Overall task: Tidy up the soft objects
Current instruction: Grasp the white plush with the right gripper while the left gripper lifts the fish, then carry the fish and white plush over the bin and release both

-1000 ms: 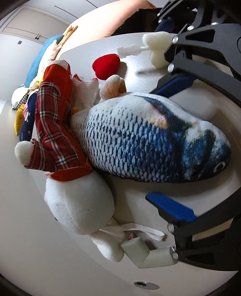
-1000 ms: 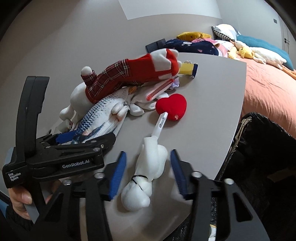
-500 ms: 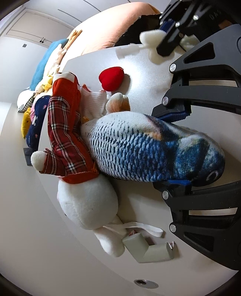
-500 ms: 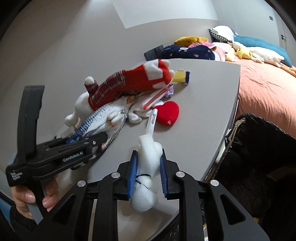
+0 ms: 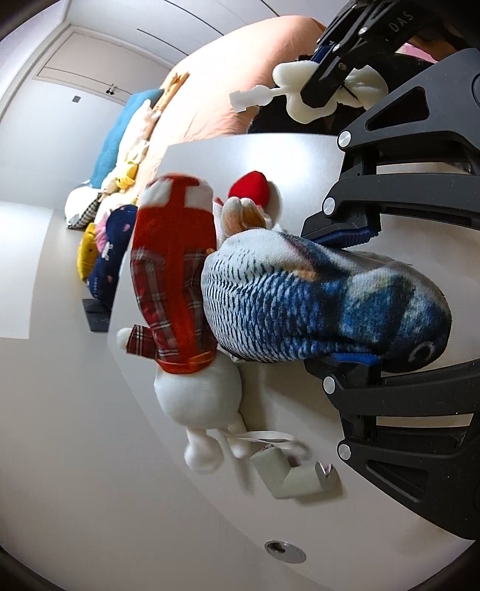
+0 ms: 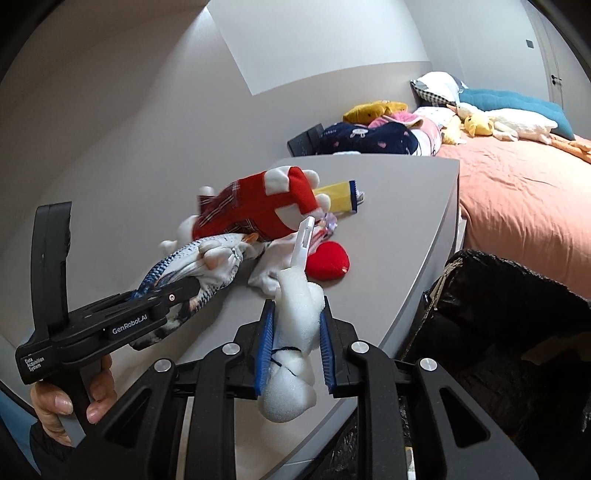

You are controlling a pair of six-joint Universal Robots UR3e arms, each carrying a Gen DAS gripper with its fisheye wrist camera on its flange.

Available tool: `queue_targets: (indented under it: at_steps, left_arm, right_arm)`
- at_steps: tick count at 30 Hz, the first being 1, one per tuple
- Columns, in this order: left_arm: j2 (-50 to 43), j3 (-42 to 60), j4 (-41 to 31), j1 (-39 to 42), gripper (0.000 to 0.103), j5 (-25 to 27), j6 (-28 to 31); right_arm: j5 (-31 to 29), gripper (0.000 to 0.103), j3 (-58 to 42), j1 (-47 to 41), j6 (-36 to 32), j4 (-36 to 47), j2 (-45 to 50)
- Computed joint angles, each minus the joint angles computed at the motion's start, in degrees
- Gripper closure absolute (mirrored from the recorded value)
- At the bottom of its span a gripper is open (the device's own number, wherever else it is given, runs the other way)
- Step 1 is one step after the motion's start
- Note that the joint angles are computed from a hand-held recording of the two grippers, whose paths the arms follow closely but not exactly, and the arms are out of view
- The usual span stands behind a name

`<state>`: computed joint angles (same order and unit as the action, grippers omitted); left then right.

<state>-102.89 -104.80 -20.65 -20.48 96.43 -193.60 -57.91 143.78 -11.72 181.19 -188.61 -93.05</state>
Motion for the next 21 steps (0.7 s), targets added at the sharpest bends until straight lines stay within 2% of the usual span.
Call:
queue_targets:
  at_steps: [5,14,18,21]
  left_arm:
    - [3.13,-1.62,0.49,-1.59,0.061,1.61,-0.25]
    - [5.87,-2.76,1.60,-3.16,0.062,3.28,-2.55]
    - [8.01,-3.15,1.83,-3.96,0.062,3.66,-3.07]
    - [8.76,-1.86,1.50,-5.14,0.062,4.55,-3.35]
  right_arm:
    - [2.64,0.079,3.69,-3.63,-1.38,2.52,-6.60]
    - [7.52,0.079,8.30,-10.45,-5.38,13.39,-21.42]
    - [11.03,0.078,9.54,-15.10,-8.01,22.06,-30.63]
    - [14.52,0.078,9.86,-19.85,-11.50,32.54,-39.71]
